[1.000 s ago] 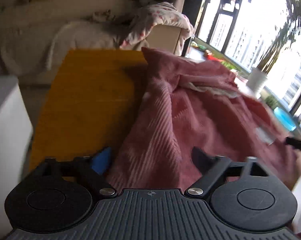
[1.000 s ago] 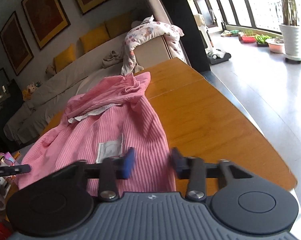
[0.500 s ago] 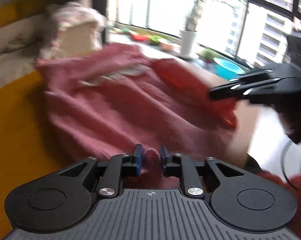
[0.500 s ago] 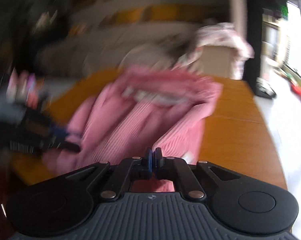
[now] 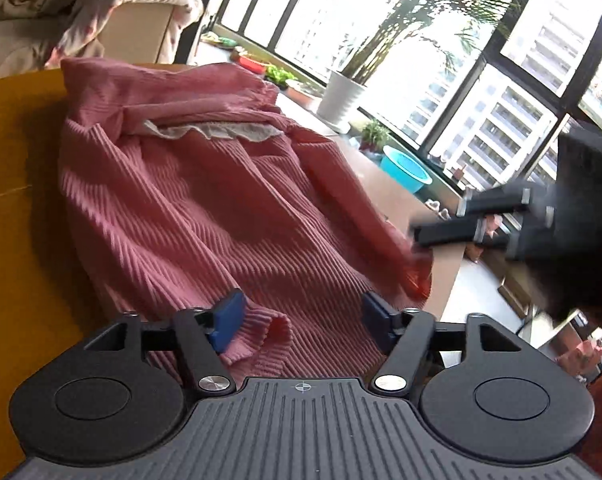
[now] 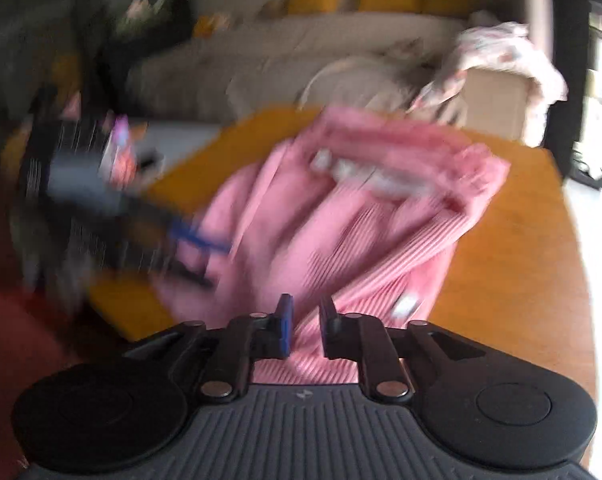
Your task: Fold clothes
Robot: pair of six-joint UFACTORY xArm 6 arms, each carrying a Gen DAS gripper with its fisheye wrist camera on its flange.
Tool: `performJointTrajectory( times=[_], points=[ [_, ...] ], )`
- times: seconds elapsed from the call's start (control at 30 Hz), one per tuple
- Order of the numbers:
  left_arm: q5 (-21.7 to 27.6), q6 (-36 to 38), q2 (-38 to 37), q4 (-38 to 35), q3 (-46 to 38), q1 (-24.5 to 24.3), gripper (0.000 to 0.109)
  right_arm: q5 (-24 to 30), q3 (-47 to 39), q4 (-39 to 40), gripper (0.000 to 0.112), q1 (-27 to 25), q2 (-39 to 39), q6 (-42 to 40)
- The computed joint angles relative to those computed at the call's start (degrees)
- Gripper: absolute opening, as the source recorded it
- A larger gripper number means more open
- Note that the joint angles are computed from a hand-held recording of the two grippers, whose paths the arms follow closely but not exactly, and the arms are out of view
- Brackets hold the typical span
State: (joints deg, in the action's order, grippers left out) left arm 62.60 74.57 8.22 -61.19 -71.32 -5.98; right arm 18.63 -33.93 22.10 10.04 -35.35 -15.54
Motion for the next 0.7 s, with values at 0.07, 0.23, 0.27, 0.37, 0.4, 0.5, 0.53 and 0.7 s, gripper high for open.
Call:
performJointTrajectory(
  times=[0.07, 0.23, 0.27, 0.37, 0.4, 0.5, 0.53, 0.7],
  points=[
    [0.21, 0.69, 0.33, -0.85, -0.02, -0.09, 0.080, -4.36, -1.55, -4.25, 0.036, -2.15, 1.86, 6.00],
    [0.56, 0.35, 0.78, -2.12, 0.07, 0.06, 0.082, -8.18, -13.24, -9.32, 0.037, -7.74, 17.27, 13.86],
    [0.81, 0.20, 0.67, -2.30, 0.23, 0.24, 0.082, -6.97, -16.53, -4.28, 0.037, -7.73, 20.98, 10.47],
    [1.77, -1.11, 0.96, -2.71, -0.07, 0.63, 0.084, -1.48, -27.54, 7.63, 0.037, -8.64, 31.93, 3.06],
    [1.90, -1.49, 1.02, -2.72, -0.16, 0.64, 0.084, -0.24, -30.73, 7.78, 0.037, -8.79, 35.40, 3.32],
    [1.95, -1.71, 0.82, -2.63, 0.04, 0.68, 0.084, 0.47, -38.55, 0.41, 0.036, -8.36, 44.83, 8.74],
    [1.93, -1.52, 0.64, -2.61, 0.27, 0.75, 0.084, -1.42, -39.93, -3.02, 0.036, -8.11, 47.06, 10.25],
    [1.72, -1.25, -0.02, -3.03, 1.15, 0.66, 0.087, -5.40, -39.09, -9.21, 0.037, -8.02, 46.22, 14.05]
  ],
)
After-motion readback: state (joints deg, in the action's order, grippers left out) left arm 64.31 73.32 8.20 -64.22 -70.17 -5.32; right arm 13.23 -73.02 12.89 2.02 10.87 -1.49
